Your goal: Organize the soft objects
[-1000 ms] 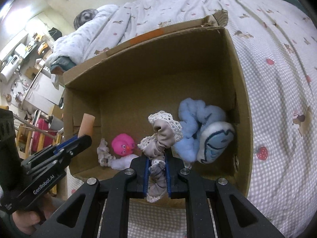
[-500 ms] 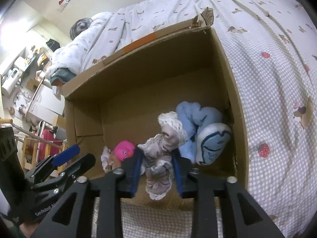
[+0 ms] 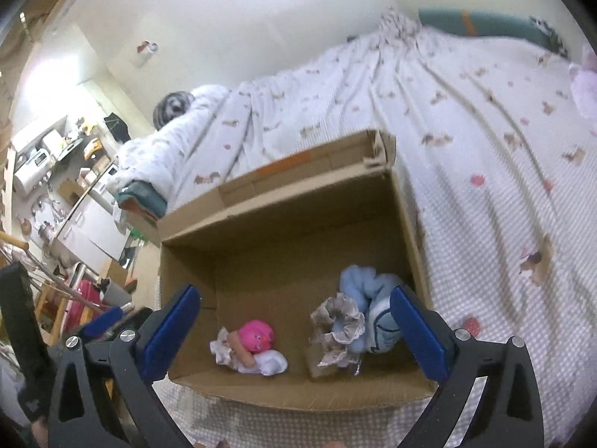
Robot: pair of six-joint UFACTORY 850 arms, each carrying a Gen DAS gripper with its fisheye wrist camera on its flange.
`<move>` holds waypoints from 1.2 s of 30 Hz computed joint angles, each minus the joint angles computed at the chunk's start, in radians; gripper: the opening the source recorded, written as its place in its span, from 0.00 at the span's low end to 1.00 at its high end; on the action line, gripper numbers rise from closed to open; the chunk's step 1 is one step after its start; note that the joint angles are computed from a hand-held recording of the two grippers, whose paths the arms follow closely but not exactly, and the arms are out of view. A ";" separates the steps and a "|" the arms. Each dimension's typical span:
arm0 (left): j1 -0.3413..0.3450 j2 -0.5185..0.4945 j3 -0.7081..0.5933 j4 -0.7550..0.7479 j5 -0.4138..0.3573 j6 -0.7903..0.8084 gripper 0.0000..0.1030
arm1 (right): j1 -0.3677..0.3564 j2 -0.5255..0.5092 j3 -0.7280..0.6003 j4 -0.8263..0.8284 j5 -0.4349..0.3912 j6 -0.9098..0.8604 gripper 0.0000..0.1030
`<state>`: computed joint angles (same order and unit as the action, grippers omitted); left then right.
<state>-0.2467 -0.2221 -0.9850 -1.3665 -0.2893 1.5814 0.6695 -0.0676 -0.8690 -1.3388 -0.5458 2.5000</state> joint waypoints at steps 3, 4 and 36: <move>0.024 0.044 0.032 -0.143 -0.022 0.153 0.97 | 0.029 0.005 -0.013 0.048 -0.048 -0.064 1.00; 0.031 0.060 0.045 -0.183 -0.023 0.196 0.98 | 0.037 0.008 -0.015 0.058 -0.061 -0.078 1.00; 0.142 0.266 0.264 -0.157 -0.118 0.260 0.99 | 0.262 0.004 -0.033 0.233 -0.343 -0.157 1.00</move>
<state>-0.1051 0.0440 -0.7215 -1.5239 -0.4076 1.8415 0.9318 -0.0634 -0.9021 -1.1055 -0.8890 2.3427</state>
